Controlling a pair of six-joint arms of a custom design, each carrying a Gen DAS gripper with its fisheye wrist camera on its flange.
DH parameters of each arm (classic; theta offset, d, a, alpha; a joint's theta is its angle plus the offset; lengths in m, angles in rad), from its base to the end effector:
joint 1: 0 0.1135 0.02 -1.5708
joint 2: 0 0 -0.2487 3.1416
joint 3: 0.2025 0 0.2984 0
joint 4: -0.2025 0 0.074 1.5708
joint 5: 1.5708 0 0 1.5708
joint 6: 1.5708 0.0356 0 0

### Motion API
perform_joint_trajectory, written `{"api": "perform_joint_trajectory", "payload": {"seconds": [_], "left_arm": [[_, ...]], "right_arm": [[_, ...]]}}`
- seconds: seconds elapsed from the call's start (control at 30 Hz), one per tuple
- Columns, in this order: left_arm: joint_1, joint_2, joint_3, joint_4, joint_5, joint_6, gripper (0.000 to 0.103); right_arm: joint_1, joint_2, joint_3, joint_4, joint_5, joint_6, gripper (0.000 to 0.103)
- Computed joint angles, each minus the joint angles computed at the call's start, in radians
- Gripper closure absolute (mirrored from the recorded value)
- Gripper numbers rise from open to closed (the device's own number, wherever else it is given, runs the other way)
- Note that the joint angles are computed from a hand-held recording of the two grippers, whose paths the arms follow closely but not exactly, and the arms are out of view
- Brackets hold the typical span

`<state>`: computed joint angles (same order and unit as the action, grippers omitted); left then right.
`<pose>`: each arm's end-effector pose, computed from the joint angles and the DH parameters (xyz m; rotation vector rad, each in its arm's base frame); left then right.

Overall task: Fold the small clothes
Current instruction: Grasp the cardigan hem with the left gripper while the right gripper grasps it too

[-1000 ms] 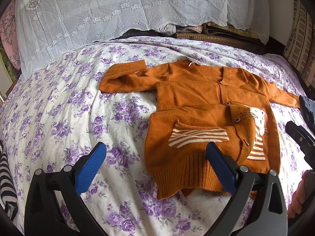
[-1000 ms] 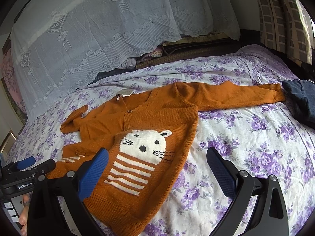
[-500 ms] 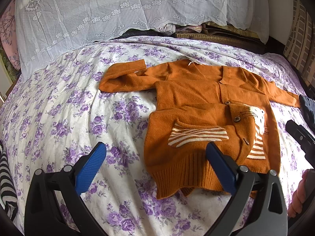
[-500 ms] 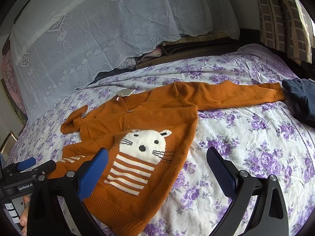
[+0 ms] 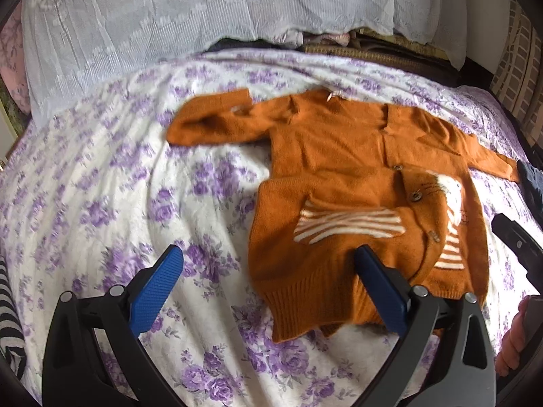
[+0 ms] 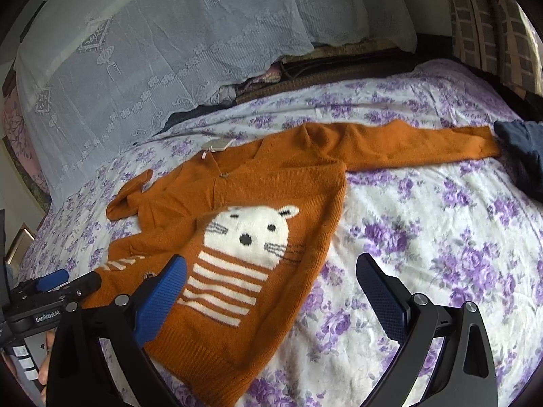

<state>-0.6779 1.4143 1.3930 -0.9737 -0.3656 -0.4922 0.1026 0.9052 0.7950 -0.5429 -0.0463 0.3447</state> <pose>0.2675 -0.1990 0.3230 0.0943 2.4691 -0.0232 0.2491 0.0273 0.2700 0.2450 2.2260 0.2959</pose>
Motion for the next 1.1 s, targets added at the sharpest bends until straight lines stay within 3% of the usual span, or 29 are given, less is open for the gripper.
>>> {"api": "perform_joint_trajectory", "payload": {"seconds": [0.1,0.27,0.4,0.5,0.6,0.8,0.87,0.9,0.93,0.97,1.03,1.1], "left_arm": [[0.061,-0.003,-0.035,0.017,0.121,0.020,0.004],[0.186,-0.046,-0.123,0.081,0.373,0.083,0.004],[0.304,-0.105,-0.194,0.140,0.581,0.092,0.004],[0.373,-0.101,-0.214,0.155,0.755,0.095,0.004],[0.386,-0.055,-0.206,0.161,0.843,0.092,0.005],[0.348,-0.007,-0.173,0.229,0.869,0.047,0.005],[0.347,0.030,-0.156,0.281,0.918,0.020,0.005],[0.346,0.040,-0.157,0.307,0.953,0.007,0.011],[0.336,0.045,-0.157,0.318,0.958,-0.008,0.025],[0.323,0.044,-0.155,0.315,0.930,-0.003,0.031],[0.299,0.029,-0.151,0.294,0.868,0.022,0.059],[0.289,0.004,-0.157,0.278,0.882,0.040,0.071]], "right_arm": [[-0.044,0.007,-0.021,-0.011,-0.092,0.004,0.003],[-0.204,0.017,-0.094,0.017,-0.457,0.089,0.003],[-0.266,-0.048,-0.170,0.057,-0.632,0.128,0.003],[-0.254,-0.083,-0.193,0.040,-0.709,0.124,0.003],[-0.213,-0.081,-0.188,0.036,-0.713,0.141,0.003],[-0.134,0.093,-0.096,0.073,-0.713,0.194,0.033],[-0.110,0.131,-0.086,0.109,-0.712,0.224,0.056],[-0.106,0.139,-0.095,0.144,-0.726,0.243,0.066],[-0.118,0.148,-0.102,0.166,-0.759,0.253,0.089],[-0.128,0.140,-0.119,0.190,-0.796,0.279,0.097],[-0.170,0.083,-0.149,0.198,-0.839,0.309,0.097],[-0.232,-0.020,-0.160,0.149,-0.876,0.278,0.097]]}}
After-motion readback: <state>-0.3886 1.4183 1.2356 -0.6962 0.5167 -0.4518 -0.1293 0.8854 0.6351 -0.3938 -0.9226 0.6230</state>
